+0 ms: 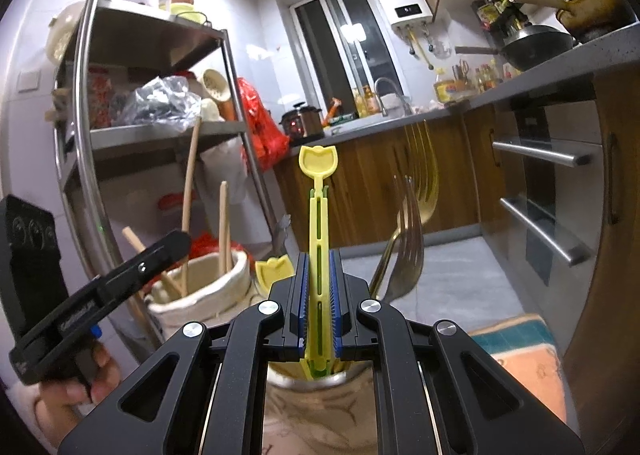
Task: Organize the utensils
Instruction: 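Lower the yellow utensil into the smaller pot while the left tool lowers the chopstick into the larger pot, then open both tools and withdraw them from the pots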
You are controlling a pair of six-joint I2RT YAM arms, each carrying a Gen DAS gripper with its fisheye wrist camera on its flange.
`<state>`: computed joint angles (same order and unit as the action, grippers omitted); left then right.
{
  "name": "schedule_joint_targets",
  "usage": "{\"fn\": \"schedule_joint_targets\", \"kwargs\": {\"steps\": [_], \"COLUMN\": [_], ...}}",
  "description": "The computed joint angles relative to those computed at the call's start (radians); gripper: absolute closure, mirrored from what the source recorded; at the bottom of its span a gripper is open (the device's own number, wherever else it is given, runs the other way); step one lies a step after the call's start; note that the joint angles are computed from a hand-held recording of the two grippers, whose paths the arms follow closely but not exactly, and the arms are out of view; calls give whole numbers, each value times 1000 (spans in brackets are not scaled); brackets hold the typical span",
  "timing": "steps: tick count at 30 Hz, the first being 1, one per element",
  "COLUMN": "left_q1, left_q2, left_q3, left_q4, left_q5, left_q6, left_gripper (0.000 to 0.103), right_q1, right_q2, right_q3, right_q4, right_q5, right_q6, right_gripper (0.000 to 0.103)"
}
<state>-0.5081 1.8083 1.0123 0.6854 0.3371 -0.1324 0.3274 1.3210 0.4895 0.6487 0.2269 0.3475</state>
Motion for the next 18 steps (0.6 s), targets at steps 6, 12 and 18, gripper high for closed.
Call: {"fn": "schedule_joint_targets", "kwargs": {"steps": [6, 12, 18], "left_q1": [-20, -30, -30], "left_q2": [-11, -20, -37], "left_q3": [-9, -19, -41], "left_q4": [-20, -21, -18], "left_q5": [-55, -70, -67], "left_q6": [54, 75, 72], "left_gripper": [98, 97, 83], "right_q1": [26, 46, 48], "right_q2": [-44, -39, -89], "right_q3": [-13, -8, -41], "right_q4": [-77, -114, -116], "right_q5": [20, 45, 48], "right_q6": [15, 2, 20], "right_gripper": [92, 92, 74]}}
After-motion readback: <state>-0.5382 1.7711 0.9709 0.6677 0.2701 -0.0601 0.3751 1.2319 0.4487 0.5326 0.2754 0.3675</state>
